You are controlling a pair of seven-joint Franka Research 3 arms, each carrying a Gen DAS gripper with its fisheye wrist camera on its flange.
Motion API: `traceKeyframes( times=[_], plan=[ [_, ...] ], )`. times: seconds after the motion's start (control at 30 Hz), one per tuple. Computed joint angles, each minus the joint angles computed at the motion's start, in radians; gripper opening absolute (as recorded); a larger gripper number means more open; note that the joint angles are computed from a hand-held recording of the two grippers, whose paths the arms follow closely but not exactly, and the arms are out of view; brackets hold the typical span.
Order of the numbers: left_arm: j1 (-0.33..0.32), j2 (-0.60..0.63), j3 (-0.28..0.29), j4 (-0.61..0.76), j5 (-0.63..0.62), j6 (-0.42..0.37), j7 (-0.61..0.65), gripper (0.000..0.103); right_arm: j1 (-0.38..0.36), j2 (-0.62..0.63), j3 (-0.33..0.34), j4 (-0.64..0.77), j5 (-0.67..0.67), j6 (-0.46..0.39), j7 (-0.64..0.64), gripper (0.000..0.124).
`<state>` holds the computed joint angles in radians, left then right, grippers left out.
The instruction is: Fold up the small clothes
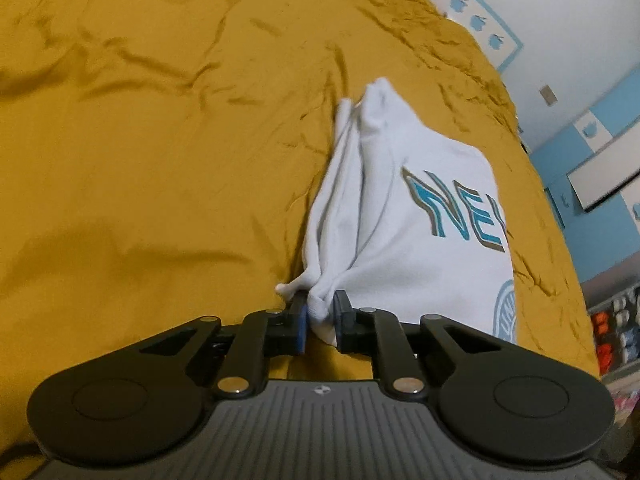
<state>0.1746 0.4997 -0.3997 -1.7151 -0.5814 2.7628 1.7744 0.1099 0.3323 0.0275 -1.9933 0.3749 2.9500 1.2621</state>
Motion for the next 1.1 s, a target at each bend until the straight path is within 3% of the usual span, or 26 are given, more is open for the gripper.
traceKeyframes(
  times=[0.33,0.53,0.63,0.7,0.83,0.97,1.03,1.1],
  plan=[
    [-0.039,-0.056,0.064,-0.012,0.067,-0.089,-0.144,0.027,-0.06,-0.017,0.039,0.014,0.127,-0.074,-0.055,0.0],
    [-0.069,-0.101,0.099,-0.018,0.125,-0.081,-0.145,0.048,-0.077,-0.046,0.043,0.006,0.224,-0.049,-0.072,0.003],
    [-0.055,-0.094,0.076,0.01,0.103,-0.071,-0.095,0.059,-0.089,-0.049,0.049,0.02,0.272,-0.037,-0.094,0.012],
    [-0.045,-0.069,0.059,0.048,0.081,-0.073,-0.053,0.066,-0.098,-0.042,0.059,0.038,0.306,-0.028,-0.116,0.028],
    [-0.076,0.012,0.07,0.161,0.141,-0.07,-0.033,0.07,-0.132,-0.004,0.09,0.112,0.403,-0.056,-0.172,0.038],
    [-0.038,0.128,-0.002,0.285,0.114,-0.032,0.036,0.076,-0.149,0.053,0.095,0.199,0.462,-0.108,-0.191,0.047],
    [-0.017,0.202,-0.042,0.376,0.09,-0.065,0.066,0.081,-0.157,0.091,0.095,0.251,0.485,-0.139,-0.178,0.049],
    [-0.044,0.273,-0.023,0.482,0.122,-0.103,0.054,0.083,-0.161,0.135,0.089,0.31,0.492,-0.172,-0.143,0.052]
  ],
)
